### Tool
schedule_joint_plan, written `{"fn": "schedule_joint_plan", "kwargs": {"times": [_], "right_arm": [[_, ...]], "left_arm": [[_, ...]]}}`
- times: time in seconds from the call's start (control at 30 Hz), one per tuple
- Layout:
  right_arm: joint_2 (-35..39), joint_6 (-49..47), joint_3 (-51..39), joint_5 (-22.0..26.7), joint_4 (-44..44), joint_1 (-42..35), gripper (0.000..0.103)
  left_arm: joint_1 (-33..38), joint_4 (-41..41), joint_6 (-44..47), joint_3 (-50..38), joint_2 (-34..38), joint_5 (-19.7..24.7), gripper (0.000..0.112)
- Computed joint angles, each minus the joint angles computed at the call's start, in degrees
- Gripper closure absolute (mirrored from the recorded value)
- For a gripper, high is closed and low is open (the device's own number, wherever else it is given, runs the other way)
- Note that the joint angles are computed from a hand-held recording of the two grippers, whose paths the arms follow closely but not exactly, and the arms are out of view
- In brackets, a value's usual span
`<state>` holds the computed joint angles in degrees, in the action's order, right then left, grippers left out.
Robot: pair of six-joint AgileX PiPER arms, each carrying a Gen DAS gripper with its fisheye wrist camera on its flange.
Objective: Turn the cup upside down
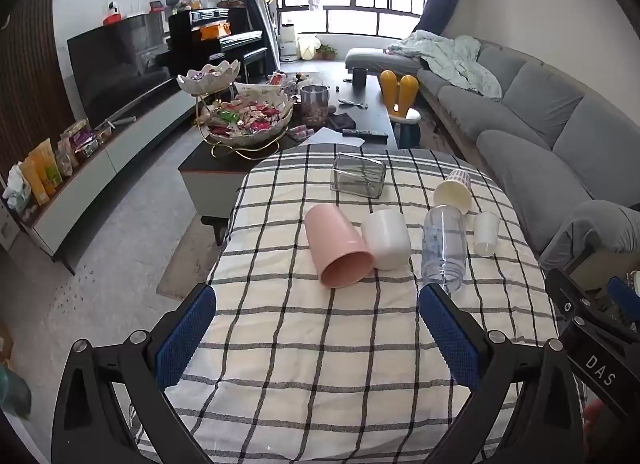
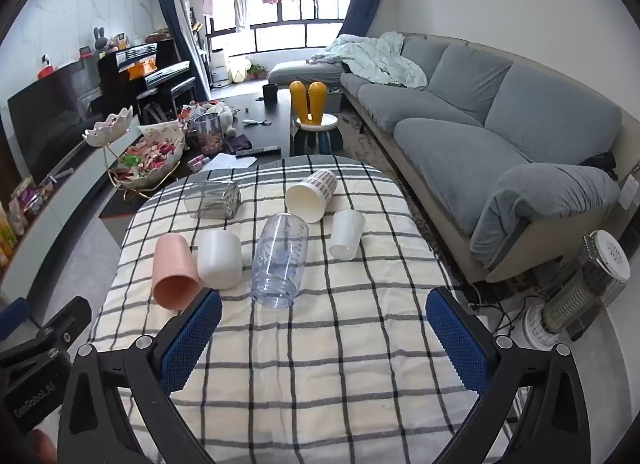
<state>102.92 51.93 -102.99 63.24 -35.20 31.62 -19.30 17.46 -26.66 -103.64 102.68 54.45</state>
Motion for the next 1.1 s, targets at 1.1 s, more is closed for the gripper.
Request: {"fn": "schedule_joint_plan", "kwargs": {"times": [1.1], "right_arm": [[-0.3,0.4,0.5,-0.8,0.3,-0.2,0.001]], "left_arm": [[-0.2,1.2,0.0,0.6,0.0,0.9,0.009]]}}
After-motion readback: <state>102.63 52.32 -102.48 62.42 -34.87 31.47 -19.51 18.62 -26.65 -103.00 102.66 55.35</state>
